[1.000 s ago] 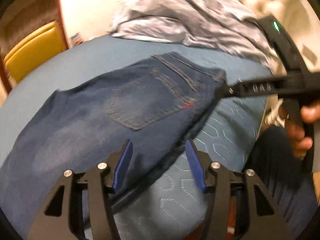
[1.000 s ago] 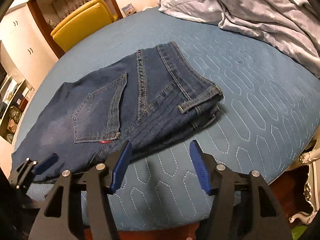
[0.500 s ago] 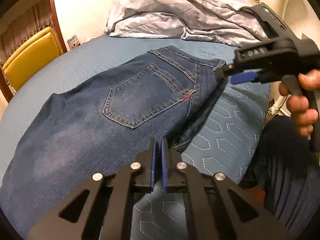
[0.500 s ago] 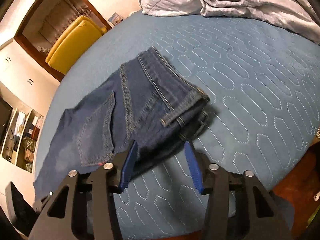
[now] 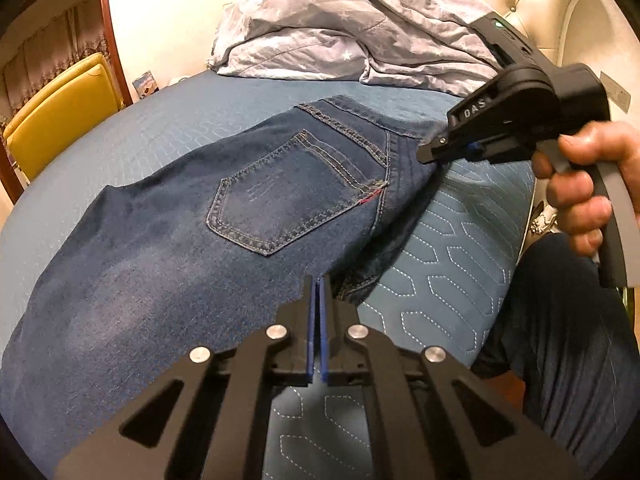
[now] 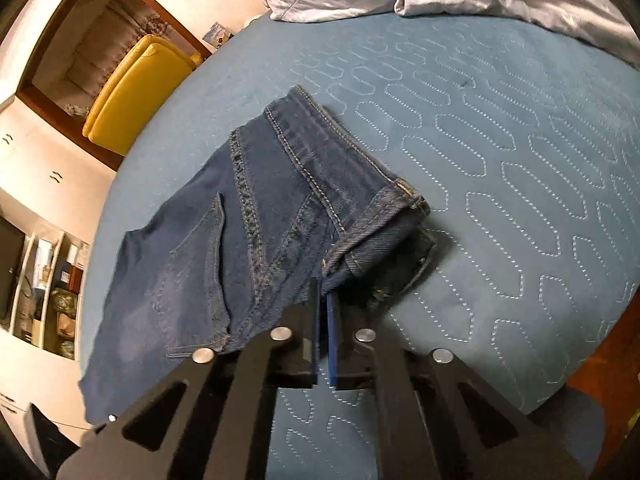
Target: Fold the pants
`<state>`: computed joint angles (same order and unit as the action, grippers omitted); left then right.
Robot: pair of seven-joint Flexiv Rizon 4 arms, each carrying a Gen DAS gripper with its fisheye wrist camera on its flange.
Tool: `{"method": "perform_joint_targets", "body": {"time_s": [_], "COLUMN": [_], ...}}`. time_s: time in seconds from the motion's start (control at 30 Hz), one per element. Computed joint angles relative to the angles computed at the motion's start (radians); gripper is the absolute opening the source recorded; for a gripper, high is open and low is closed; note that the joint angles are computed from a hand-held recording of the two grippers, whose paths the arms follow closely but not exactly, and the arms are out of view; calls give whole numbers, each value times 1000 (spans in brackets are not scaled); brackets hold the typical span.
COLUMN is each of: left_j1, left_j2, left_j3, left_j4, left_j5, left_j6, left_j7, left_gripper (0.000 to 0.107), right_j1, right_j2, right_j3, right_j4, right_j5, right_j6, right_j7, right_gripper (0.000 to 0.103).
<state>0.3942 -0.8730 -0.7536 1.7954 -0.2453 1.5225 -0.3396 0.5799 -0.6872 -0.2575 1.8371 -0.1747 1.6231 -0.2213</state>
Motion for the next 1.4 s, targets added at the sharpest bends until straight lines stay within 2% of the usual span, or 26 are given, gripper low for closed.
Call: {"method": "perform_joint_targets", "body": {"time_s": [0.07, 0.17, 0.2, 0.27, 0.3, 0.33, 0.37, 0.47, 0.5, 0.53, 0.6, 0.67, 0.7, 0.73, 0.8, 0.87, 0.9, 0.97, 1.07, 1.13, 1.27, 1.3, 1.4], "left_j1": [10, 20, 9, -3, -5, -6, -6, -8, -5, -3, -1, -6, -7, -7, -9, -11, -8, 7, 41, 79, 130, 130, 192], "left_j2": [4, 10, 10, 9, 8, 8, 7, 3, -1, -3, -4, -6, -7, -8, -4, -4, -8, -7, 11, 28, 72, 87, 107], "left_j3": [-7, -8, 6, 18, 21, 22, 22, 22, 18, 16, 16, 21, 23, 23, 27, 28, 25, 16, 10, 6, 49, 77, 51], "left_j4": [14, 19, 17, 20, 17, 13, 11, 10, 11, 11, 13, 14, 13, 14, 18, 19, 21, 26, 43, 45, 30, 33, 57], "left_j5": [9, 7, 12, 18, 18, 16, 15, 15, 16, 17, 25, 33, 36, 38, 45, 53, 57, 59, 46, -6, -145, -165, -236], "left_j6": [15, -5, -4, 13, 10, 5, 1, 7, 10, 10, 17, 27, 29, 31, 37, 46, 52, 47, 28, -32, -172, -171, -146], "left_j7": [4, -1, 2, 5, 2, 0, 0, 4, 5, 7, 11, 11, 8, 5, 0, -5, -8, -18, -49, -91, -170, -186, -162], "left_gripper": [1, 1, 1, 1, 1, 1, 1, 1, 1, 1, 1, 1, 1, 1, 1, 3, 7, 9, 13, 14, 14, 14, 15], "right_j1": [41, -21, -50, -48, -13, 23, 50, 55, 46, 37, -24, -43, -39, -22, 4, 41, 48, 32, 45, 51, 36, 30, 72], "right_j2": [15, 9, -3, -1, 8, 20, 31, 41, 39, 33, 12, -6, -14, -16, -10, -2, -1, -1, -1, 3, 12, 17, 47], "right_j3": [-39, 34, 75, 63, 21, -24, -60, -79, -75, -68, -8, 3, -8, -31, -65, -113, -124, -110, -130, -137, -119, -113, -169], "right_j4": [17, 14, 0, 13, 27, 46, 66, 83, 87, 87, 52, 25, 17, 12, 11, 18, 21, 23, 21, 13, 8, 6, 44], "right_j5": [-18, -14, 25, -4, -1, 1, 6, 8, 12, 18, 24, 27, 34, 32, 15, -25, -42, -55, -94, -126, -181, -200, -262], "right_j6": [1, -1, -4, 5, 1, -3, -3, -17, -15, 3, 12, -1, 6, -13, -45, -72, -76, -78, -110, -145, -191, -206, -216], "right_j7": [-11, -34, -68, -49, -37, -23, -7, 12, 21, 30, 17, 19, 31, 40, 54, 61, 62, 68, 79, 91, 120, 118, 177], "right_gripper": [3, 3, 3, 4, 13, 16, 23, 53, 60, 61, 61, 61, 39, 26, 18, 16, 16, 15, 14, 14, 15, 19, 39]}}
